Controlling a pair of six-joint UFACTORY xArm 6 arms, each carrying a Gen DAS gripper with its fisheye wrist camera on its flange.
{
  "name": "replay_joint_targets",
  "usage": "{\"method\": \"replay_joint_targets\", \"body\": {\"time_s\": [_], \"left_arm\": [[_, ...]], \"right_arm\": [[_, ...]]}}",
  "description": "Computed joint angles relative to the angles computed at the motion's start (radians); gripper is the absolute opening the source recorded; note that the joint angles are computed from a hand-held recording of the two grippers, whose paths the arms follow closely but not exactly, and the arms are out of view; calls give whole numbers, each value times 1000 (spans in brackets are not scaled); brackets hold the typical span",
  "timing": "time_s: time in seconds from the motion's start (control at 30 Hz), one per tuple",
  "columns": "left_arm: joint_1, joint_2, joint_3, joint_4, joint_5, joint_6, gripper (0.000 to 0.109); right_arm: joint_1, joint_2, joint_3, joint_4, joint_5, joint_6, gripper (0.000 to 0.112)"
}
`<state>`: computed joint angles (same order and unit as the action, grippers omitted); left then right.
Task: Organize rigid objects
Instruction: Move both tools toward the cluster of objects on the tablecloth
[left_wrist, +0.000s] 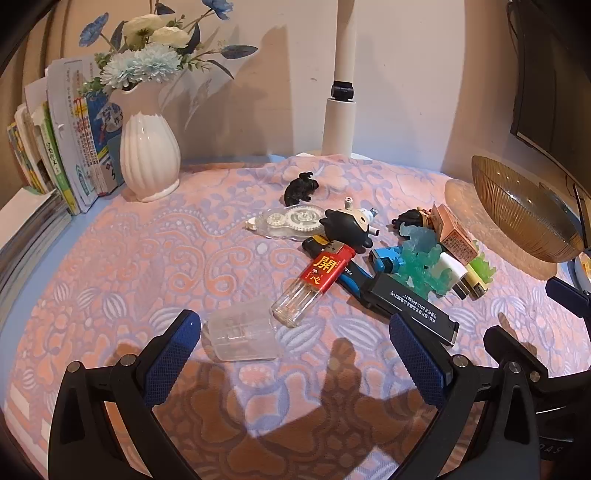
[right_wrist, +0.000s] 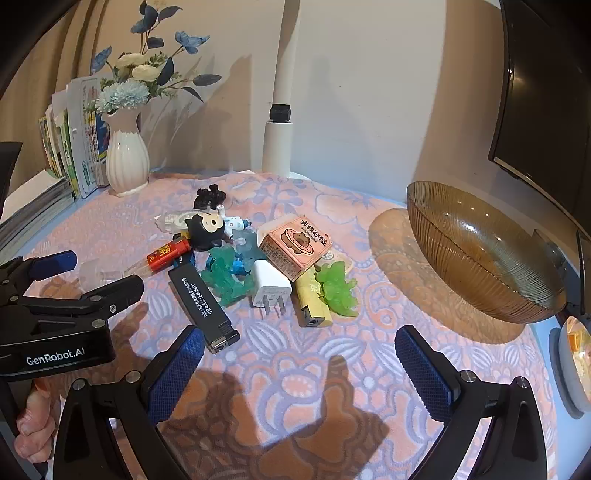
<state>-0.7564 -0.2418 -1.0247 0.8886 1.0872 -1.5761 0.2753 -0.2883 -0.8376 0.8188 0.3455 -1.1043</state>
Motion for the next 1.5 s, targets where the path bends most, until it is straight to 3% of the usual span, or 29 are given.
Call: {"method": "replay_joint_targets", "body": {"time_s": [1.03, 1.13, 1.2, 1.27, 1.4, 1.47, 1.5], "left_arm": [[10, 6, -12, -41, -2, 33, 102], [39, -41, 27, -114, -91, 98, 102], [43, -83, 51, -122, -123, 130, 102], [51, -107, 46, -138, -114, 197, 102], [132, -118, 52, -224, -180, 352, 102], [171, -100, 55, -263, -197, 398, 96], [200, -89, 64, -310, -228, 435, 89]], "right_arm": [[20, -4, 16, -52, -37, 27, 102], [-2, -5, -4, -105, 44, 60, 91], [-39, -5, -48, -138, 191, 83, 86], [-54, -10, -78, -145, 271, 83, 86], [-40, -7, -130, -143, 334, 73, 86], [-22, 16, -149, -156, 334, 80, 84], [-12, 32, -155, -178, 327, 93, 77]]}}
